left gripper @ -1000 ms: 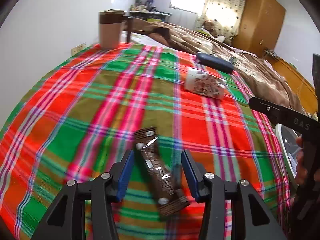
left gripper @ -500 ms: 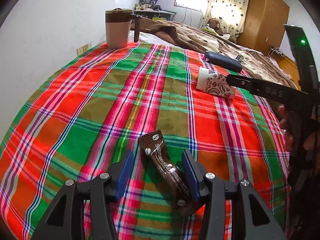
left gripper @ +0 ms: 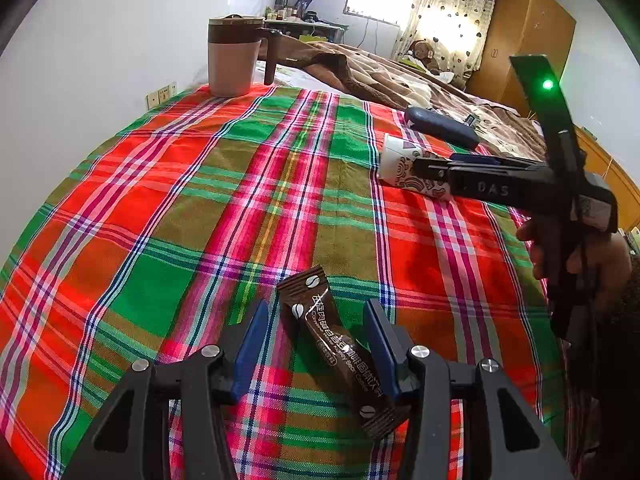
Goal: Collect trash
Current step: 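Grasp the brown wrapper with the left gripper while the right gripper grasps the patterned paper cup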
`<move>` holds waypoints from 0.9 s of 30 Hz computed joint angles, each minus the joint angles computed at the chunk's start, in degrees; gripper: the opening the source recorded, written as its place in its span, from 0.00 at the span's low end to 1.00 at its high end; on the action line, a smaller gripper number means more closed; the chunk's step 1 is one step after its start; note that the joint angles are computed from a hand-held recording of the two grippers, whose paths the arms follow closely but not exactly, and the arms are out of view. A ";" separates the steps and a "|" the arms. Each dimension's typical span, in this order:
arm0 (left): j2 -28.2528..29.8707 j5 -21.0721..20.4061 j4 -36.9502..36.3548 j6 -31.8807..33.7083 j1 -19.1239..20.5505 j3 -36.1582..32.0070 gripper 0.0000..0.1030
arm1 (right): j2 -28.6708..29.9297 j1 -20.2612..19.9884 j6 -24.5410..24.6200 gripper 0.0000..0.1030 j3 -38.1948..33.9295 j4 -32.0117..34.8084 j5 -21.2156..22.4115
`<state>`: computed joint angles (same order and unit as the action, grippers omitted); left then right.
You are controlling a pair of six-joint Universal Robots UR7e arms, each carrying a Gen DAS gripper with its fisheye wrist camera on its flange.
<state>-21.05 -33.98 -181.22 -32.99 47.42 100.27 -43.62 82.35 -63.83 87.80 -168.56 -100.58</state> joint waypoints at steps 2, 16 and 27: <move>-0.09 -0.21 0.04 0.03 0.02 0.08 0.48 | 0.18 0.34 -0.59 0.60 -0.46 1.06 -0.94; -0.65 -0.98 0.09 -0.10 0.11 0.54 0.48 | 3.05 1.82 -9.45 0.60 -1.62 -2.66 -3.51; -0.41 0.45 0.72 -1.20 0.10 0.42 0.38 | -0.42 0.89 3.09 0.45 0.41 2.69 -2.42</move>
